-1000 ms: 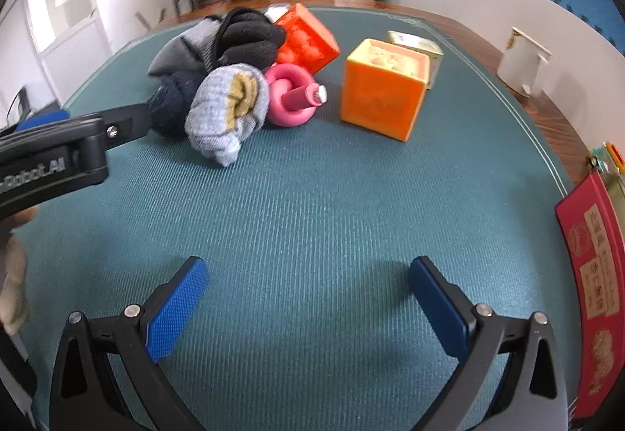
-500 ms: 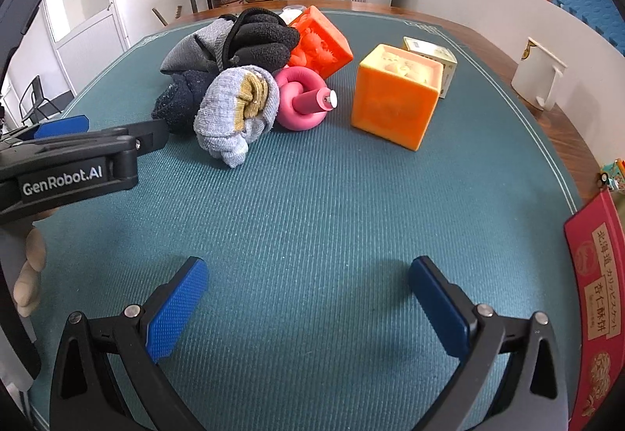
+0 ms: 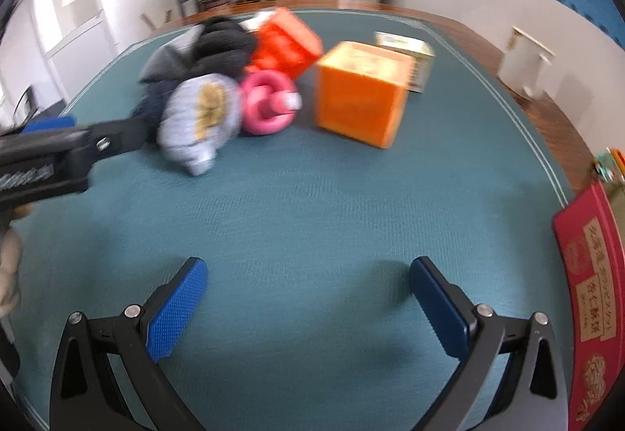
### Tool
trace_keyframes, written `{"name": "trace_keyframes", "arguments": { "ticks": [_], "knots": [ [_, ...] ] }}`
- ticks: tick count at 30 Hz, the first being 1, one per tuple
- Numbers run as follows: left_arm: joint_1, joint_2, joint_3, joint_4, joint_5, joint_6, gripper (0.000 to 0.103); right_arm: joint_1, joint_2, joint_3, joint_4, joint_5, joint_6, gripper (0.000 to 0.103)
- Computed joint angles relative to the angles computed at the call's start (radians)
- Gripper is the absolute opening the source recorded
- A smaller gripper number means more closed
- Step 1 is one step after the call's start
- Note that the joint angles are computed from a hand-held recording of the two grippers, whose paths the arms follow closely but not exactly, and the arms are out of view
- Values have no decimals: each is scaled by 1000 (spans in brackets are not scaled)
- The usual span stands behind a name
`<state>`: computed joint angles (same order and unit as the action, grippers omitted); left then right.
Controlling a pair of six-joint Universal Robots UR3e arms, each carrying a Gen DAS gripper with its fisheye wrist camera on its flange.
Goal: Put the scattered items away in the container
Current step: 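Move the left gripper to the navy knit ball and close on it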
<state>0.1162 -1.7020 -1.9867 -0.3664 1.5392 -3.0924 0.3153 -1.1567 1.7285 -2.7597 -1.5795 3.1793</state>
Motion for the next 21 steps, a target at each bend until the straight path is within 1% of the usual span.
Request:
{"name": "trace_keyframes", "arguments": {
  "ticks": [3, 5, 7, 11, 15, 16, 17, 18, 19, 20, 21],
  "knots": [
    [-4, -37, 31, 14, -4, -7, 102, -27, -12, 22, -23, 28, 9, 103],
    [5, -69, 47, 40, -11, -15, 102, -22, -9, 18, -21, 18, 10, 103],
    [29, -88, 58, 44, -41, -32, 102, -13, 6, -8, -7, 3, 10, 103],
    [53, -131, 88, 56, -51, -71, 102, -17, 11, -15, -9, 12, 16, 103],
    [56, -180, 101, 68, -62, -68, 102, -11, 17, -29, -2, 5, 21, 103],
    [55, -192, 104, 68, -69, -73, 99, -10, 19, -32, -1, 3, 23, 103],
    [55, -203, 108, 65, -77, -76, 85, -9, 22, -37, 1, 3, 24, 103],
    [61, -210, 116, 48, -90, -71, 78, -9, 23, -39, 1, 3, 26, 103],
    [55, -211, 112, 61, -77, -67, 70, -8, 25, -41, 1, 3, 27, 103],
    [57, -207, 107, 66, -81, -60, 54, -8, 27, -44, 1, 2, 29, 103],
    [63, -197, 102, 58, -97, -52, 48, -13, 13, -16, -15, 6, 26, 103]
  ]
}}
